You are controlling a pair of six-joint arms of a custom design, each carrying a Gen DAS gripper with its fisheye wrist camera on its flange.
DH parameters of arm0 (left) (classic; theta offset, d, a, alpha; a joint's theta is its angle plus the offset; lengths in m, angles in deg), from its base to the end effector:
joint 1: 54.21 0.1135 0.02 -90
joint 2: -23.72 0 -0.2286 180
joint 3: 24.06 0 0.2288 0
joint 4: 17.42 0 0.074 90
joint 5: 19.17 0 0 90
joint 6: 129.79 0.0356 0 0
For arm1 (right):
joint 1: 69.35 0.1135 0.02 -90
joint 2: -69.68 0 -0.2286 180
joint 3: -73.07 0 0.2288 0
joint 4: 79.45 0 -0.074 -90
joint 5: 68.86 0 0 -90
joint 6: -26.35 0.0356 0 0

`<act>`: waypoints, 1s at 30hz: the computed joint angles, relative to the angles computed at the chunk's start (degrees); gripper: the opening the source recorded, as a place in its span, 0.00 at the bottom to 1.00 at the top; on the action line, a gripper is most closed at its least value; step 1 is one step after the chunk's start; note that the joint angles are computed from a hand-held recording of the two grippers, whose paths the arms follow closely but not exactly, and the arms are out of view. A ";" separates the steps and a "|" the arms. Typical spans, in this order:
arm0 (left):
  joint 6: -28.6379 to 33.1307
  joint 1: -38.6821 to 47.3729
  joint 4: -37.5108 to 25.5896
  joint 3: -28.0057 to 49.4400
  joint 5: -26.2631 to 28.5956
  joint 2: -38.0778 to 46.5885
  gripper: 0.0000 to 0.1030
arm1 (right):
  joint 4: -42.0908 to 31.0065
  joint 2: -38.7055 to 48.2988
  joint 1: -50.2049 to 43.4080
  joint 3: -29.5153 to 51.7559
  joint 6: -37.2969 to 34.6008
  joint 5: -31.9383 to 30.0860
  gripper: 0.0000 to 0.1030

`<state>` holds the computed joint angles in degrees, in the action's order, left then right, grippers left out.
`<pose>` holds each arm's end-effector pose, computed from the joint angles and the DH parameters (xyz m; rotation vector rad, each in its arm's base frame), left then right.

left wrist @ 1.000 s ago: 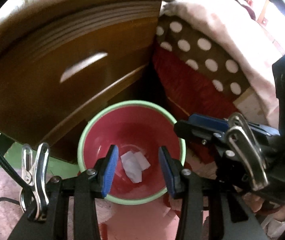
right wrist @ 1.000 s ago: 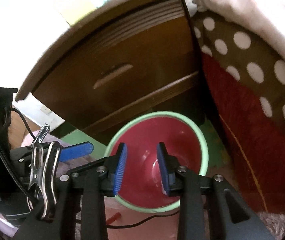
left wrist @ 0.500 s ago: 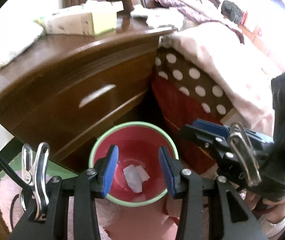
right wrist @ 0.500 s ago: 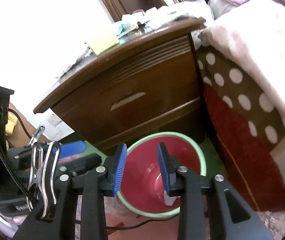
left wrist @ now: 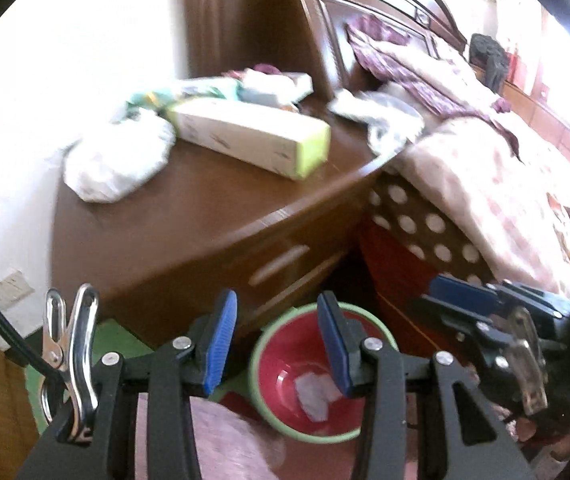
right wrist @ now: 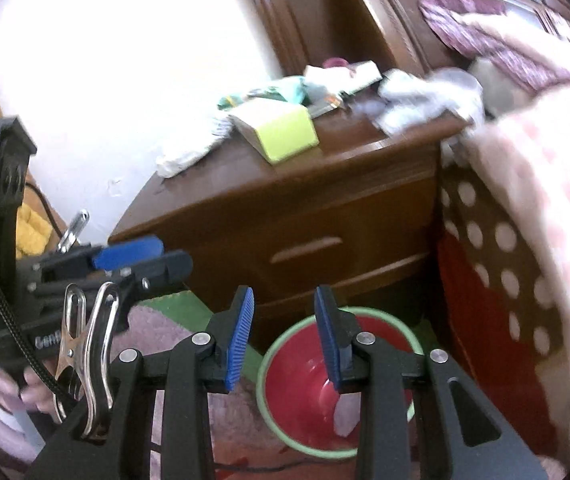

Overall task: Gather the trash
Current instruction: 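Raise both tools back toward the nightstand top, then grasp the white plastic bag with the left gripper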

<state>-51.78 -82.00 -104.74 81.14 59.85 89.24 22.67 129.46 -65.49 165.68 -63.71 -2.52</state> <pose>0.1578 -0.0755 0.3871 0.2396 2.3726 -0.0988 0.1712 0.0259 0.3596 -0.2806 2.3147 0.5182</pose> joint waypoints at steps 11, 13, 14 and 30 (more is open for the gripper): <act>12.36 20.88 -3.50 14.67 11.59 8.67 0.43 | 0.08 7.95 10.39 11.56 1.97 8.09 0.32; 14.28 23.98 -3.44 17.12 13.15 10.34 0.43 | 0.17 8.72 10.88 13.30 1.77 8.59 0.32; 15.04 25.35 -3.45 18.44 13.97 11.34 0.43 | 0.38 9.32 11.21 14.40 1.78 8.91 0.32; 22.41 40.02 -8.70 48.51 23.38 35.63 0.43 | -0.01 26.76 18.69 36.97 4.64 10.66 0.32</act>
<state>-29.38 -41.98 -113.44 129.65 83.23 124.87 22.65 156.22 -46.81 202.65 -59.07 8.14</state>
